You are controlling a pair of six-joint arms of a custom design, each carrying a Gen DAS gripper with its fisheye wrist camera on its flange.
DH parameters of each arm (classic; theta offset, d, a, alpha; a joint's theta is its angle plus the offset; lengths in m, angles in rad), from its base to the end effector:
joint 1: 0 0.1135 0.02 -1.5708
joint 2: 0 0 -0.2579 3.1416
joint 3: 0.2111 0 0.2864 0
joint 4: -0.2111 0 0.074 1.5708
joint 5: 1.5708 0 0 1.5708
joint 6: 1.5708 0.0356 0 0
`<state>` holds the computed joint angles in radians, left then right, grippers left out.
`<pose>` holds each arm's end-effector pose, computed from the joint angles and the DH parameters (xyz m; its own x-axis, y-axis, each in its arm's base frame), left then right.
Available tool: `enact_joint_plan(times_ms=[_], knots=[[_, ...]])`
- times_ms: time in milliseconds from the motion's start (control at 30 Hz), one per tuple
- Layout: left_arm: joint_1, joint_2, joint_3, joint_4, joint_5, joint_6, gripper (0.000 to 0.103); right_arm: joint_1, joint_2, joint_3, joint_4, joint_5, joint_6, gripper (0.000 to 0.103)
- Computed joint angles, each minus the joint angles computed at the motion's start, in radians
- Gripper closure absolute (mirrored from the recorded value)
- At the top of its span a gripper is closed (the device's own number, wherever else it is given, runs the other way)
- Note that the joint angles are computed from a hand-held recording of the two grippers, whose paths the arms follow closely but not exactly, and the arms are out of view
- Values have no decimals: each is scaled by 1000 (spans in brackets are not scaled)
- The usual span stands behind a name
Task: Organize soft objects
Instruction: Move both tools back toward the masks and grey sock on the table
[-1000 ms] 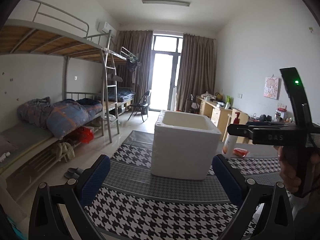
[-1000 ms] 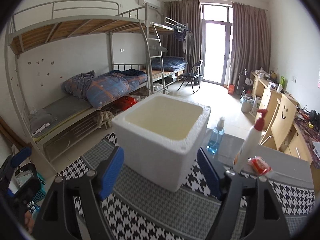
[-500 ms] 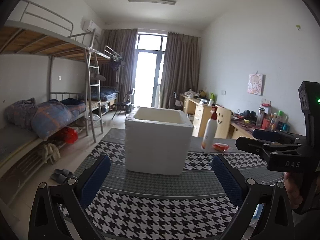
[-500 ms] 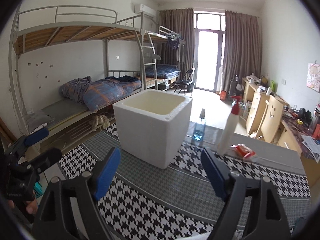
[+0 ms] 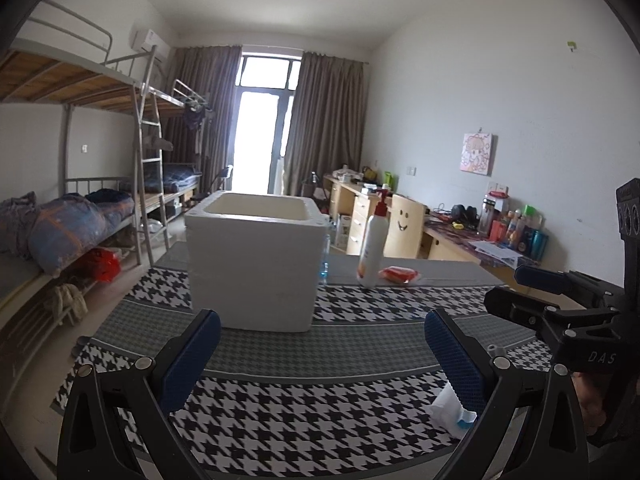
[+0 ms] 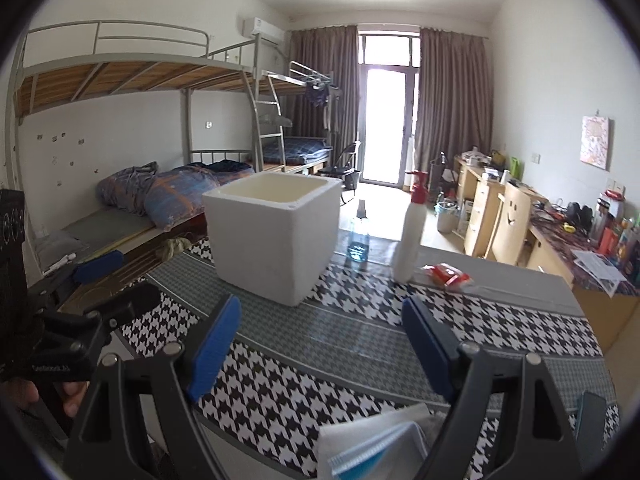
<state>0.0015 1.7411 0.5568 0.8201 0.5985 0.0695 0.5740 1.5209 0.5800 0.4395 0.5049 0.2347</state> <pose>0.3215 -0.0196 0.0941 -0.3189 0.0569 -0.9461 0.5487 0.8250 -0.1353 0.2720 0.1554 0.1296 -0.4202 -0.0294 -0.9069 -0.0219 0.9995 -0.0222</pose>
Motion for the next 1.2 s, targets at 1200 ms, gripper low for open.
enact_joint_plan(times_ms=[1200], knots=[[-205, 48, 52, -163, 55, 178, 1, -19, -109, -287, -17, 161, 302, 17]])
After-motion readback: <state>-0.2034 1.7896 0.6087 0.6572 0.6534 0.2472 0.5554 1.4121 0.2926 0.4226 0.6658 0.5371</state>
